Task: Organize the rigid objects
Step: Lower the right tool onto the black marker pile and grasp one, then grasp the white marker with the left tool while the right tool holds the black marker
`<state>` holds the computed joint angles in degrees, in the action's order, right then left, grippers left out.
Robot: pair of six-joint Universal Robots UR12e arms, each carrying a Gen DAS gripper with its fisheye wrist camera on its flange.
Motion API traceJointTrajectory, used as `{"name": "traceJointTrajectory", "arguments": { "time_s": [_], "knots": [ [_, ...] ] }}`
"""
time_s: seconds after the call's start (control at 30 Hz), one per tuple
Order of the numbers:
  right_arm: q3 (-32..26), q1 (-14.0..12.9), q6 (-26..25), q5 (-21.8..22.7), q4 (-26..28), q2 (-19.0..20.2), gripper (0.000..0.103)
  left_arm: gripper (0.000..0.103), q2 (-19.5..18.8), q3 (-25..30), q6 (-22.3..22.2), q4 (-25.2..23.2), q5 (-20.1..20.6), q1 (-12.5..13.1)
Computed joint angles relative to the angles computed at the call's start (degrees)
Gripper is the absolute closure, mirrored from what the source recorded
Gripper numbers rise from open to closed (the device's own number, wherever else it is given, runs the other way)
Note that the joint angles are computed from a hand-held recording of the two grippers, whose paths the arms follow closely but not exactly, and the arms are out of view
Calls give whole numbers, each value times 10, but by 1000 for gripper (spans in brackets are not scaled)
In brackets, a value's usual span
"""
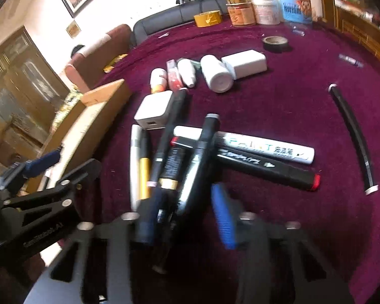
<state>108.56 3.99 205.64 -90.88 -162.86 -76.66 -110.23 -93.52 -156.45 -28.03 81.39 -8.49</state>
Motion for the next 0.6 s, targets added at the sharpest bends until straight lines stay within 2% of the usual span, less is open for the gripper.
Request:
{"name": "traceJointTrajectory", "arguments": {
  "time_s": [0.1,0.23,0.3,0.33,0.43,0.5,0.6],
  "knots": [
    [5,-5,-3,10,-3,-4,86,21,-2,14,-8,-49,-36,7],
    [3,-10,6,27,5,-2,85,21,-4,25,-14,-93,-62,9],
    [-1,-7,-5,19,14,1,85,21,-8,32,-16,-112,-70,8],
    [-1,-4,-14,13,14,1,86,24,-11,36,-17,-120,-72,7],
    [6,-6,-15,12,5,-4,87,46,-21,55,-15,-163,-66,2],
    [11,-7,-14,1,0,-6,87,50,-26,65,-11,-187,-65,0],
    [15,-12,-11,13,-8,-6,87,51,-32,75,-10,-203,-66,-4]
  ]
}}
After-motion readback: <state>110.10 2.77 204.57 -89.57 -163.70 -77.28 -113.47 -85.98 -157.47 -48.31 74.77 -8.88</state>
